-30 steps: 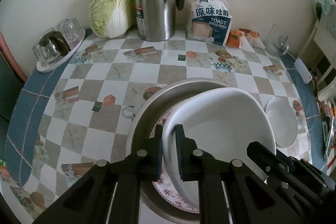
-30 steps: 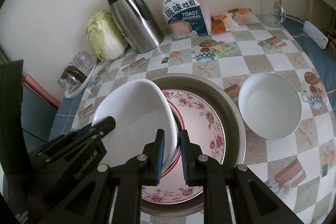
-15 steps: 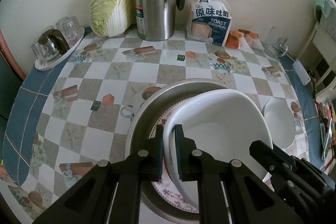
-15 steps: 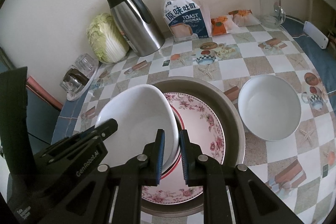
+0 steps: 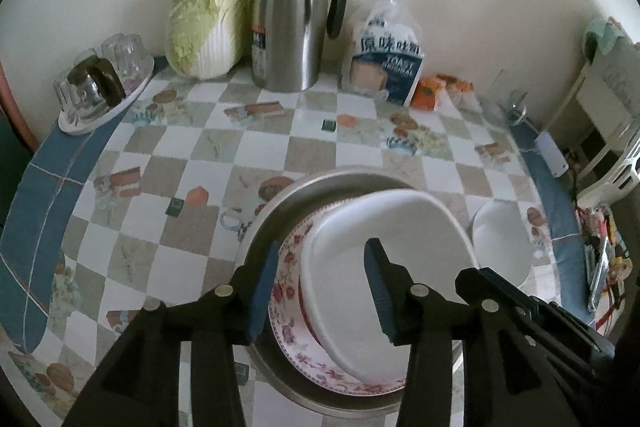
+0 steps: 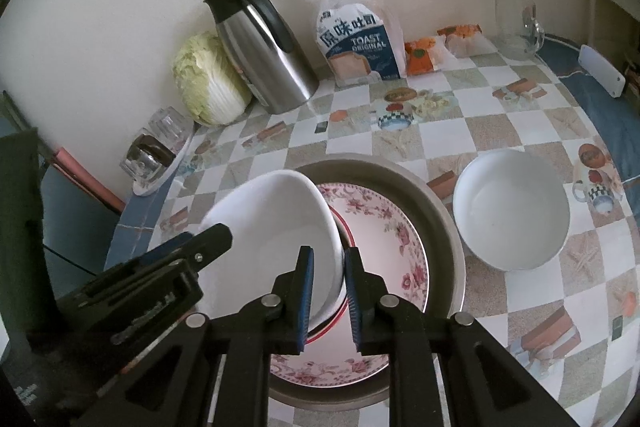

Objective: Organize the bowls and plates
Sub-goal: 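Open both grippers to release the white square bowl, then move both grippers to the rim of the round white bowl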

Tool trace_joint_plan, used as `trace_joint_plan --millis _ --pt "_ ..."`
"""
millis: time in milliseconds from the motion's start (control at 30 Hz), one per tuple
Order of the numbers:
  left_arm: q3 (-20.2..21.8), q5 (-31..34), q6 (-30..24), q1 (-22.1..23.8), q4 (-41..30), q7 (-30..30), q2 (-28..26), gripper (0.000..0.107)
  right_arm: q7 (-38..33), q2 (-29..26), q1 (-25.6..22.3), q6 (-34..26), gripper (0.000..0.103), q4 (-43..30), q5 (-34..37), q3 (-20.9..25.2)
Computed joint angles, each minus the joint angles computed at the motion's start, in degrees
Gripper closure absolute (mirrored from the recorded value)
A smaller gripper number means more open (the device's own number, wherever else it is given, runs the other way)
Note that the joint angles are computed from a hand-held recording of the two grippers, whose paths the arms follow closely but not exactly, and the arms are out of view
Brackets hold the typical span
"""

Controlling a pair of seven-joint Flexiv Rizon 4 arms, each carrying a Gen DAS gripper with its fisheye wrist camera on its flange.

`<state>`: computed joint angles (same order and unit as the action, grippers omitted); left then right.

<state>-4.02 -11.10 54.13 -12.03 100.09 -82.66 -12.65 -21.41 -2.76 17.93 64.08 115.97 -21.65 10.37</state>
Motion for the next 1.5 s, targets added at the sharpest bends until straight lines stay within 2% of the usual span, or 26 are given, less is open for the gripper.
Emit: trace_joint_plan --millis 100,167,200,267,367,467,633,767,833,1033,1167,1367,1500 --pt "0.1 -0.8 0.9 0.3 0.3 -0.3 0.6 0.047 0.9 0.9 -0.2 0.2 0.084 0.3 -1.7 -0.1" --pt "0.3 -0.9 1.6 0.4 0.4 -1.1 1.0 0.032 1.6 1.4 -0.5 0.8 0.084 0.7 -2.5 -0.2" --pt "0.5 -0.7 2.0 0.4 0.5 -1.6 1.2 0.03 1.7 1.6 -0.7 0.9 0.085 0.8 -2.7 -0.2" --pt "0.7 0.2 2.7 0.4 0.4 -2.8 1.4 0.028 2.3 2.3 -1.3 1.3 0.069 1.6 -2.8 -0.3" --pt "1.0 1.7 3.4 0.2 0.0 -4.6 1.3 0.015 4.2 3.5 -2.4 1.7 0.061 3.1 -3.5 -0.5" --pt "0.7 2.6 3.2 -0.1 -0.6 -5.4 1.0 0.015 7.1 5.2 -4.2 1.8 0.053 5.4 -4.6 -0.8" --pt "-1.1 1.9 3.4 -1.2 -1.4 -3.1 0.3 0.015 11.8 8.5 -8.0 -3.9 0.053 9.1 -6.9 -1.0" --pt "-3.3 -0.1 2.7 -3.1 -3.9 0.2 -1.8 0.014 11.6 10.0 -10.0 -7.8 0.053 11.0 -4.8 -1.5" --pt "-3.8 -0.4 1.2 -4.2 -6.0 0.4 -3.5 0.013 10.2 10.1 -10.7 -6.6 0.053 12.3 -1.6 -2.1" --pt "-3.5 6.2 -7.6 -9.6 -16.7 -1.1 -10.4 0.01 7.6 9.1 -11.6 -5.0 0.053 13.7 2.6 -2.4" --pt "-1.4 12.2 -12.8 -13.5 -23.6 -3.6 -14.9 0.01 6.1 7.2 -11.5 -2.4 0.053 14.0 5.0 -2.7" --pt "-0.1 14.4 -18.2 -15.3 -30.2 -6.1 -19.9 0.01 4.3 5.3 -11.2 0.1 0.055 13.9 7.2 -3.0" --pt "0.2 14.6 -19.4 -15.8 -32.3 -7.4 -22.0 0.01 3.8 4.5 -11.0 0.6 0.056 13.5 7.8 -3.1"
